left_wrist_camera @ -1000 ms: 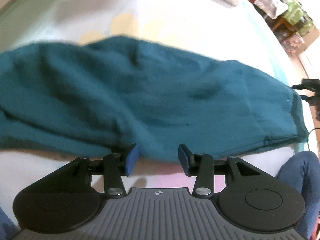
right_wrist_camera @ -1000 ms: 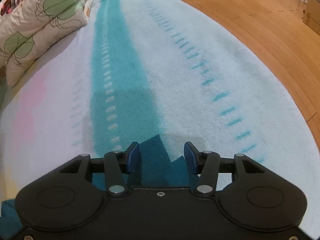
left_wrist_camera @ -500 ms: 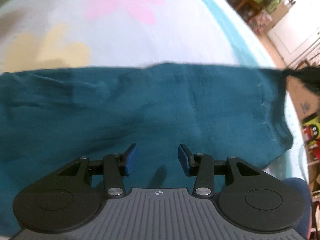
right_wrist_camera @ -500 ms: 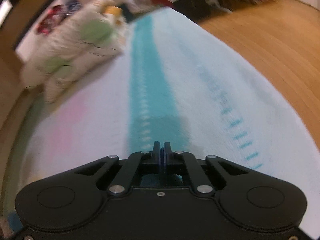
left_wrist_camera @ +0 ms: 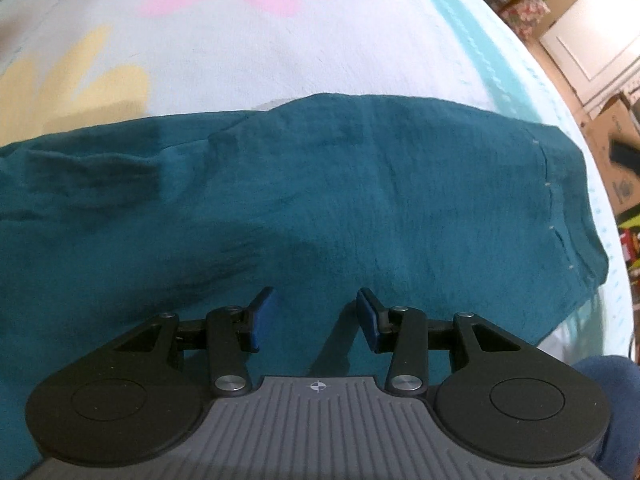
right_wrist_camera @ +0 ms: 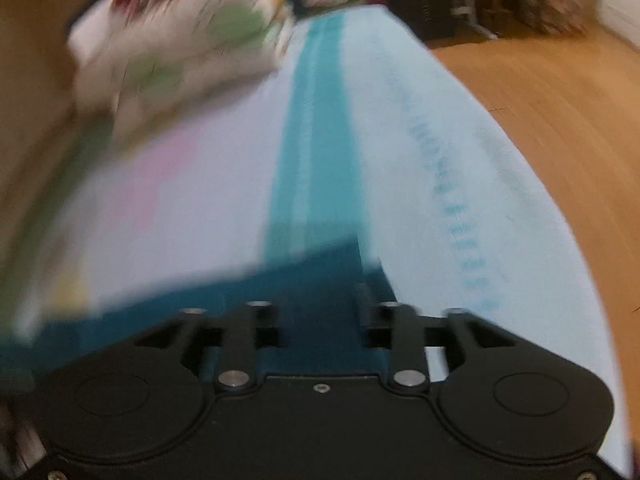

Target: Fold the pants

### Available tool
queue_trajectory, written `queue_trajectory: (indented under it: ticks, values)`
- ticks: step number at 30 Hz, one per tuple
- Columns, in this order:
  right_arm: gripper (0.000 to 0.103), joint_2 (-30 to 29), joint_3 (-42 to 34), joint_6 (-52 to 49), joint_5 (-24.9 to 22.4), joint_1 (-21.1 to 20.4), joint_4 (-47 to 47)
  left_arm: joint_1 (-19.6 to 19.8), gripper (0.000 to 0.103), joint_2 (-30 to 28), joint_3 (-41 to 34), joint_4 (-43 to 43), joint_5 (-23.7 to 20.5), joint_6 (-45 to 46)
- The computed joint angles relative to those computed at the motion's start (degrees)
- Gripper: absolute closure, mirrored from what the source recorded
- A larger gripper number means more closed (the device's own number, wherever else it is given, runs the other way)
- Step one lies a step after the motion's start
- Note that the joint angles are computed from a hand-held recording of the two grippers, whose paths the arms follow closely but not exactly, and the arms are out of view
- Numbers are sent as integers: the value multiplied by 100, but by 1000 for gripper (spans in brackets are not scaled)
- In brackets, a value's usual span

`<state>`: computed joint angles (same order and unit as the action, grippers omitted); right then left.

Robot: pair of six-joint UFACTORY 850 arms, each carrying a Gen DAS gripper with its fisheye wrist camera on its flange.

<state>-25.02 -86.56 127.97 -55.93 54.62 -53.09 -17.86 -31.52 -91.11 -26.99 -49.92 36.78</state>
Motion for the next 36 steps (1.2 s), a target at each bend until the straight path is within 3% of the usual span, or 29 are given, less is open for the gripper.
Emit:
queue_trajectory:
  ticks: [3, 8, 10, 11, 12, 13, 17, 21, 24, 28, 36]
  values:
    - [38, -213, -186, -706, 97, -361, 394, -55, 59, -76, -82, 2, 2, -209]
    - [39, -312, -122, -1366, 1131, -870, 1313, -94, 51, -62, -84, 47, 6, -297]
    - [43, -357, -144, -1595, 1266, -896, 1593, -117, 36, -39, -41, -19, -5, -154]
    - [56, -350, -116, -1650, 1373, -902, 1603, -130, 32, -41, -36, -65, -33, -86]
    - [85, -334, -100, -1576, 1306, -823, 1537, -153, 27, -54, -48, -53, -45, -63]
    - [90, -317, -93, -1416, 1229, -758, 1295, -188, 23, -52, -48, 3, -41, -69]
    - [91, -138, -24, -597, 779, -379, 101, -339, 24, 21, 18, 403, 180, -316]
    - [90, -1, -106, -986, 504, 81, -262, -234, 43, 121, 100, 91, 184, -385]
    - [90, 84, -104, -1687, 830, 320, 135, -87, 43, 155, 57, -310, 42, -379]
    - [90, -94, -285, -2837, 841, 490, 1282, -60, 44, 248, -7, -488, 327, -341]
    - [90, -363, -325, -3509, 1119, 411, 2291, -137, 44, 148, -122, -930, 663, -139]
